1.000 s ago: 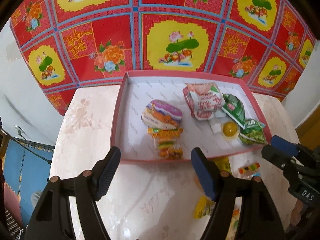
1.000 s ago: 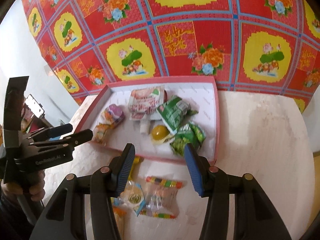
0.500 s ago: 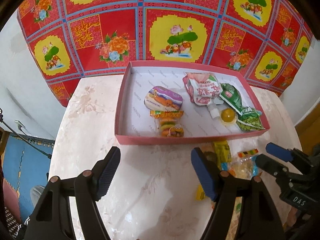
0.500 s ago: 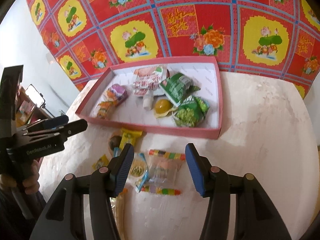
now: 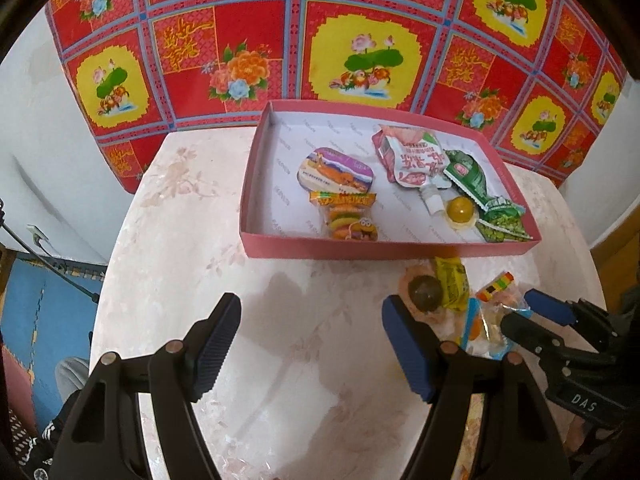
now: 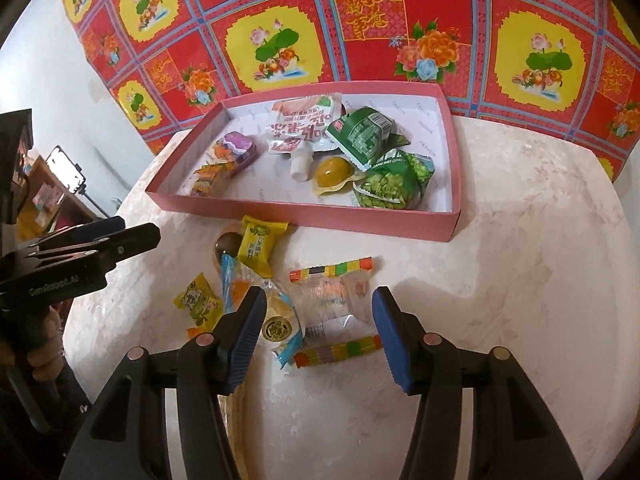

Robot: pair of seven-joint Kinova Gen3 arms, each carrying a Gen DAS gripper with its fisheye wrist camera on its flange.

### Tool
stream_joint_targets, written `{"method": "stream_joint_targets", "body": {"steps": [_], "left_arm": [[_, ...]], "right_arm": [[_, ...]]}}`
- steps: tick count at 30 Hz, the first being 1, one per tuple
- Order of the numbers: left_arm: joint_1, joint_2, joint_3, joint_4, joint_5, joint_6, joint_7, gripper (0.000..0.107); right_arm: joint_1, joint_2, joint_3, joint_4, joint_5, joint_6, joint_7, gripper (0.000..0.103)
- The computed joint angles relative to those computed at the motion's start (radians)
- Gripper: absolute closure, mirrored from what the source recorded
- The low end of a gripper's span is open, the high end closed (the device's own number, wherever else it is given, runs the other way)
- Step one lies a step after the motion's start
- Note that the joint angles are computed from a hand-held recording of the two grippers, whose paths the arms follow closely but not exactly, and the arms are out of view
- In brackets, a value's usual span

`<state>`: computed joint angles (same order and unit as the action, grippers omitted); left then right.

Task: Organize snacks
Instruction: 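Withdraw both open tools from the tray toward the remaining snacks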

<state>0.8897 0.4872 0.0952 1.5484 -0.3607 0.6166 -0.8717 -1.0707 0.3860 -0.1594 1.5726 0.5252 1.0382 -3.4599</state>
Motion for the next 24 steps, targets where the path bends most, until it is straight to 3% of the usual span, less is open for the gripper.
{"method": "stream_joint_targets", "body": {"steps": [12,24], "left_arm": [[-0.038,-0.002,0.055,0.006,0.073,-0.01,-0.091,0.031],[-0.014,0.037,0.075,-0.019,0.146,0.006,-0.188,0.032]], "right_arm": [[-0.029,-0.041,-0.023,0.057,0.02,0.029,-0.099,0.047],[-0.031,-0.047,-0.045,0.064,0.028,0.049,-0.123,0.047]]}}
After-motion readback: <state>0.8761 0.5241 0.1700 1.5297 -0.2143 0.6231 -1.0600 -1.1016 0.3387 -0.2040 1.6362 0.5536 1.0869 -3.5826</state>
